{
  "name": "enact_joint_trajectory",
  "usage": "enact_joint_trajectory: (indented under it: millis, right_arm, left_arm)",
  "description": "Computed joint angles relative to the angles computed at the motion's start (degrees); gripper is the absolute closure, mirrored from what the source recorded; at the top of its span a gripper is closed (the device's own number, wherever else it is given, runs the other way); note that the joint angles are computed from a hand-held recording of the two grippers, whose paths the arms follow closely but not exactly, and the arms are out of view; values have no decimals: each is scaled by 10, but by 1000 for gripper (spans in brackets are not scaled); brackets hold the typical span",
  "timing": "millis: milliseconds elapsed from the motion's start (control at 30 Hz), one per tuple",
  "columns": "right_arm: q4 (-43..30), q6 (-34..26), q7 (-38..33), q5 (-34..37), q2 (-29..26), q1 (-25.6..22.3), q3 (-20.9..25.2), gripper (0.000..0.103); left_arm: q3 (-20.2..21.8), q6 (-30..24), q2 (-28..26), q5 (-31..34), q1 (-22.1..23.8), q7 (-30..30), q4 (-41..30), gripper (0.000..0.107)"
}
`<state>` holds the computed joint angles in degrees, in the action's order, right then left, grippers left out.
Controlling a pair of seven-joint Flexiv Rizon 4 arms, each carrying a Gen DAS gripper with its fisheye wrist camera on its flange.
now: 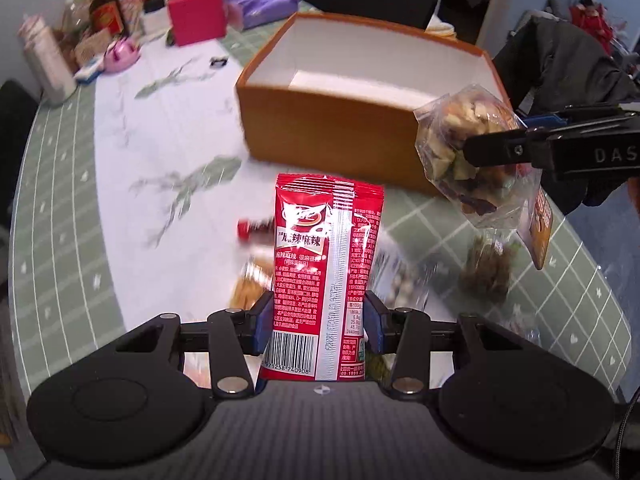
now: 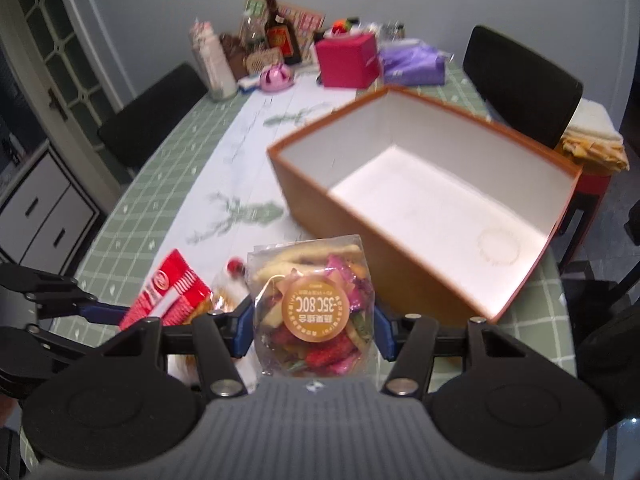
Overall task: Organize snacks
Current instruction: 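Carry both held snacks into the orange box and open both tools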
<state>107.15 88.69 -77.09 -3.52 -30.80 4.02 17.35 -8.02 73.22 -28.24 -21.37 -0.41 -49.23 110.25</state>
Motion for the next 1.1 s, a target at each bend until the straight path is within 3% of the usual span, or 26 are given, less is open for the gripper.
enact_joint_trajectory:
  millis: [267, 733, 900, 1100]
  right_arm:
    - [-56, -2, 22, 2, -15, -12, -32, 47]
    - [-147, -18, 106, -6, -79, 2, -103, 47]
    - [-170, -32, 161, -23, -104, 23, -151, 47]
    - [-208, -51, 195, -32, -146, 12, -146, 47]
  left_arm:
    - [-10, -24, -67, 18, -20, 10, -127, 55]
    - [13, -134, -192, 75, -87, 0, -371, 55]
    - [41, -203, -252, 110, -119, -19, -480, 55]
    - [51, -285, -323, 122, -133, -66, -597, 55]
